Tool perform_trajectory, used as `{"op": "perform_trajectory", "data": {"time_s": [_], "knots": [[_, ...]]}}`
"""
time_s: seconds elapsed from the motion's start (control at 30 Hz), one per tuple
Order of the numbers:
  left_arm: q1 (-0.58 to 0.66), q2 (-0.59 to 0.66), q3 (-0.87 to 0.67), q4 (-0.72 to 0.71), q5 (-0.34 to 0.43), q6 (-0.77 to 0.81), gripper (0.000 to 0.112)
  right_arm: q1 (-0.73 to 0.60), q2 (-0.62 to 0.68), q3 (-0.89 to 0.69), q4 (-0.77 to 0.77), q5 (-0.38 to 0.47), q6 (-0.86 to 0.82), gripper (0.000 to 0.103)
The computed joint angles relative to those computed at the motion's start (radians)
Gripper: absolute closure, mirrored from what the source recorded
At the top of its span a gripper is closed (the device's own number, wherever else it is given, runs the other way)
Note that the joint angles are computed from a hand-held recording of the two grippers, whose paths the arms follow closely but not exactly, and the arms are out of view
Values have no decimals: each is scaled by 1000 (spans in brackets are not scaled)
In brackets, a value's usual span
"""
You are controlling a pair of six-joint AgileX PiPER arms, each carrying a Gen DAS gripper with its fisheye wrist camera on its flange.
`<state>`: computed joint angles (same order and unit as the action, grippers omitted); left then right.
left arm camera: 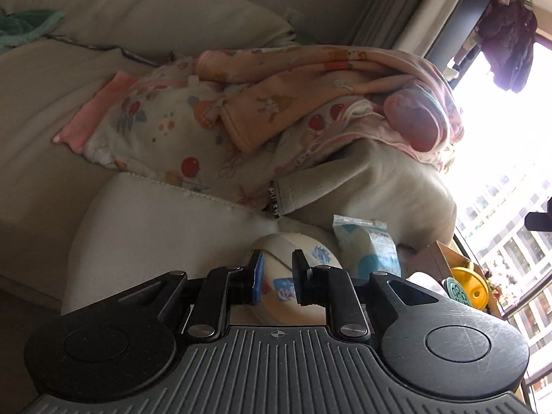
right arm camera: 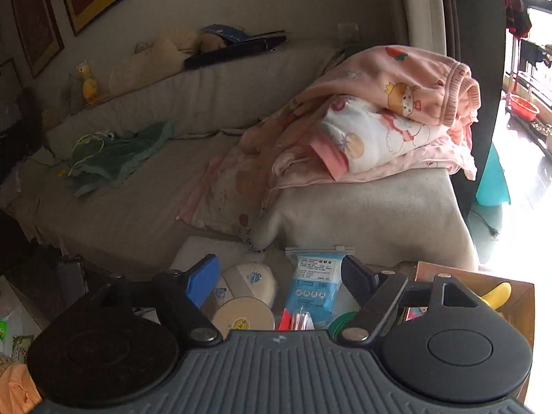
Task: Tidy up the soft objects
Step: 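Move both grippers toward the beige round case and the blue packet, then grasp the beige zippered round case with the left gripper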
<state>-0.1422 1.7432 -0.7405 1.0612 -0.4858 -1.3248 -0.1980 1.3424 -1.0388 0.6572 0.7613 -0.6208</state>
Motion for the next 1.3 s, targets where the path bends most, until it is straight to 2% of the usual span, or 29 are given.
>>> {"op": "perform_trajectory", "data": {"time_s": [0.13, 0.17, 0.2, 0.23, 0.27, 0.3, 0.4, 0.5, 0.57, 0.7, 0.8, 0.97, 1.07, 1.17, 1.23, 1.3], "knots": [[95, 91, -22, 97, -145, -56, 93, 125, 237, -136, -129, -13, 171, 25], [129, 114, -34, 149, -185, -92, 93, 156, 300, -181, -160, -17, 217, 29], [147, 128, -41, 178, -207, -117, 93, 182, 353, -225, -189, -15, 256, 37], [173, 147, -54, 227, -237, -161, 93, 206, 407, -275, -220, 4, 291, 65], [191, 162, -66, 263, -260, -194, 93, 234, 477, -348, -262, 52, 333, 88], [211, 183, -82, 300, -290, -223, 93, 254, 532, -406, -296, 86, 379, 92], [241, 215, -112, 379, -351, -256, 93, 320, 637, -508, -433, 125, 517, 93], [239, 234, -135, 410, -355, -248, 93, 344, 686, -557, -489, 147, 575, 93], [246, 264, -150, 389, -386, -236, 86, 344, 717, -586, -501, 161, 589, 93], [228, 304, -197, 367, -379, -255, 75, 324, 729, -599, -478, 165, 566, 93], [214, 346, -245, 392, -416, -311, 71, 319, 723, -588, -481, 157, 559, 93], [198, 384, -257, 353, -445, -321, 68, 324, 744, -600, -571, 173, 612, 93], [176, 376, -265, 343, -413, -333, 66, 317, 767, -615, -559, 184, 587, 96], [168, 348, -265, 381, -375, -356, 58, 312, 784, -644, -524, 204, 544, 100], [185, 326, -252, 411, -390, -362, 39, 309, 780, -643, -490, 209, 495, 100], [215, 304, -222, 416, -438, -315, 28, 306, 780, -648, -437, 228, 437, 100]]}}
